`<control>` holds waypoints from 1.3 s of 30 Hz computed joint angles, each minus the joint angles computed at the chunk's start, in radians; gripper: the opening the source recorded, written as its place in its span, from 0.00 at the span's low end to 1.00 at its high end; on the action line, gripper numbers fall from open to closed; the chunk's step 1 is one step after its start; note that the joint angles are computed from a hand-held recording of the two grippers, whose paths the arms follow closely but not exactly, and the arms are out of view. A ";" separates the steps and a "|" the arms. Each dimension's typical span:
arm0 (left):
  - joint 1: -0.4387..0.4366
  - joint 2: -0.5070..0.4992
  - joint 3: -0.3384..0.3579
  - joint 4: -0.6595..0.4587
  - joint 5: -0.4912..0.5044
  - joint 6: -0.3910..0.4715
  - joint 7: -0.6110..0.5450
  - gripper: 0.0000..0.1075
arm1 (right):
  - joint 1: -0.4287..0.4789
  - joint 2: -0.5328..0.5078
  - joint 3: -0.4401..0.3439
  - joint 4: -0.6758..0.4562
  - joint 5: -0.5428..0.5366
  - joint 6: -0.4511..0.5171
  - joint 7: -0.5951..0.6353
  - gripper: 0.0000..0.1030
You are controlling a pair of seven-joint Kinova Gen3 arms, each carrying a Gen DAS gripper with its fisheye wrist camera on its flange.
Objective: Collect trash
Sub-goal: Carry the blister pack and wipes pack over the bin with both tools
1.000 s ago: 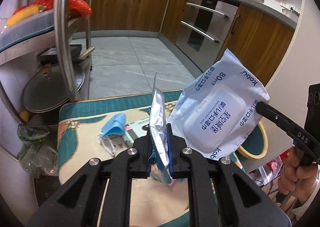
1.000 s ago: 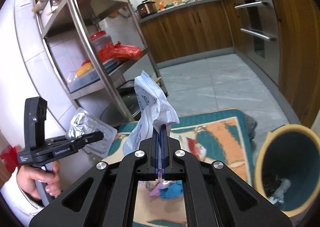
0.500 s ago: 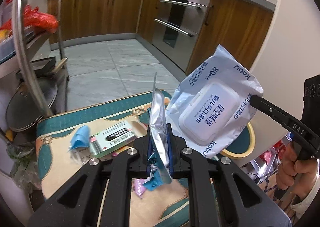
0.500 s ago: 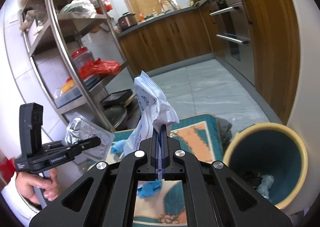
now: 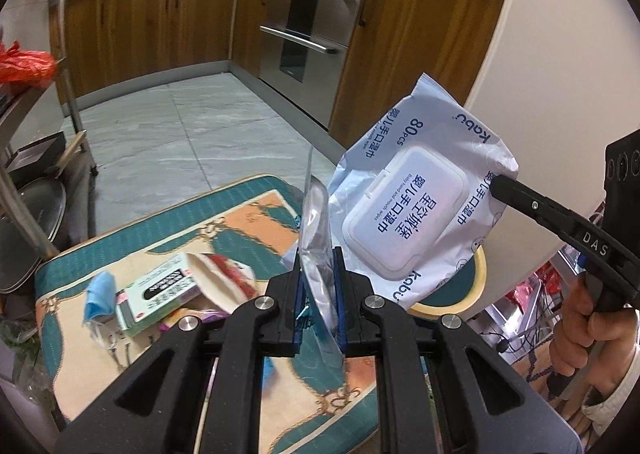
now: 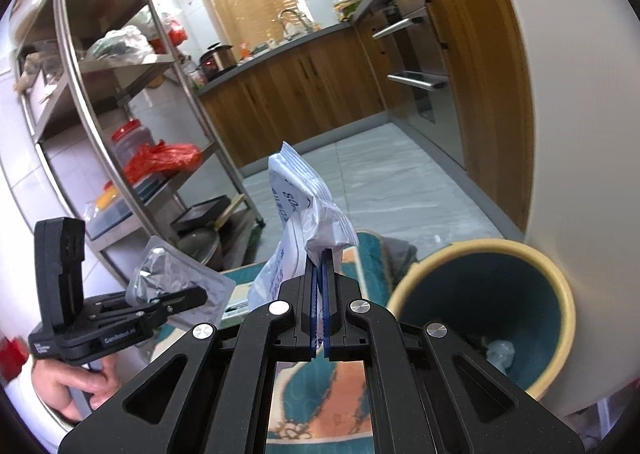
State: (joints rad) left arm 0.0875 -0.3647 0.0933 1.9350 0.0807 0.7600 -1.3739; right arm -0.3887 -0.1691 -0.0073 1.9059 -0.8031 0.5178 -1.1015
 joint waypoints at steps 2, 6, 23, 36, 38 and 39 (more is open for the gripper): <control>0.005 0.020 0.019 -0.004 -0.003 -0.009 0.005 0.11 | 0.006 -0.003 0.007 0.007 0.002 0.001 -0.002 0.03; 0.023 0.057 0.043 -0.016 -0.007 -0.022 0.018 0.11 | 0.022 -0.006 0.026 0.025 -0.001 0.004 0.004 0.03; 0.133 0.258 0.120 -0.065 -0.067 -0.136 0.093 0.11 | 0.122 -0.013 0.035 0.080 0.115 -0.025 -0.145 0.03; 0.224 0.439 0.095 -0.108 -0.001 -0.166 0.063 0.11 | 0.192 0.010 0.014 0.110 0.357 -0.010 -0.419 0.03; 0.222 0.458 0.093 -0.108 0.033 -0.173 0.033 0.11 | 0.198 0.028 0.026 0.108 0.352 0.012 -0.428 0.03; 0.227 0.469 0.092 -0.112 0.031 -0.169 0.035 0.11 | 0.201 0.032 0.028 0.107 0.348 0.020 -0.430 0.03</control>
